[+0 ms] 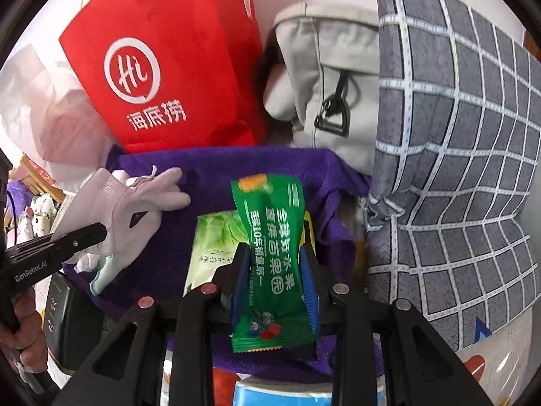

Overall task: Organize soft objects
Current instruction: 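Open the left tool over the towel while the right tool releases the wrapper there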

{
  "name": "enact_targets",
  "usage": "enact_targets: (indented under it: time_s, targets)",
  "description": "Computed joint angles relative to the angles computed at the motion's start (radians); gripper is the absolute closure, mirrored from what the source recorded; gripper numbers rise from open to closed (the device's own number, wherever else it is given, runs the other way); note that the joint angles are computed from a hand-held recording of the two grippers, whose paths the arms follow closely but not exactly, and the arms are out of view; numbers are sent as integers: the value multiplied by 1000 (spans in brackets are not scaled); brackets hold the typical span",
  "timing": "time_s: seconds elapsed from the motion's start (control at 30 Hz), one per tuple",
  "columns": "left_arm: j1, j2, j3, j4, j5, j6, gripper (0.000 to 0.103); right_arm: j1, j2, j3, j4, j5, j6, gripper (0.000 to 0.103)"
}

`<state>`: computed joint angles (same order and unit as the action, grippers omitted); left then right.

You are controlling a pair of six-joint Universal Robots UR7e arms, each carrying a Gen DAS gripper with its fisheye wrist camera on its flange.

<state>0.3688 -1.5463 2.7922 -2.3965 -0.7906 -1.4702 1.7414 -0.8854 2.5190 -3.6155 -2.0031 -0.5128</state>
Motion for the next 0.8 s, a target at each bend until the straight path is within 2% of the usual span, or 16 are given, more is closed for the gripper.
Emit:
enact_targets:
  time_s: [0.23, 0.33, 0.4, 0.5, 0.6, 0.67, 0.73, 0.8]
  targets:
    - [29, 31, 9, -70, -14, 35, 94, -4, 26, -3, -12, -3, -24, 70]
    - [38, 36, 9, -86, -13, 46, 94, -4, 33, -3, -17, -2, -32, 65]
    - [49, 54, 9, -116, -13, 62, 94, -2, 30, 3, -24, 3, -40, 58]
    - [55, 62, 16, -155, -11, 73, 82, 8, 46, 7, -63, 10, -59, 49]
    - [50, 56, 26, -175, -4, 76, 69, 18, 52, 10, -88, 15, -73, 45]
    - [45, 52, 29, -173, 6, 67, 53, 21, 51, 15, -98, 22, -78, 44]
    - [39, 44, 27, -141, 19, 48, 47, 21, 41, 20, -99, 28, -79, 44]
    - [34, 35, 22, -99, 29, 25, 46, 17, 37, 24, -113, 42, -72, 44]
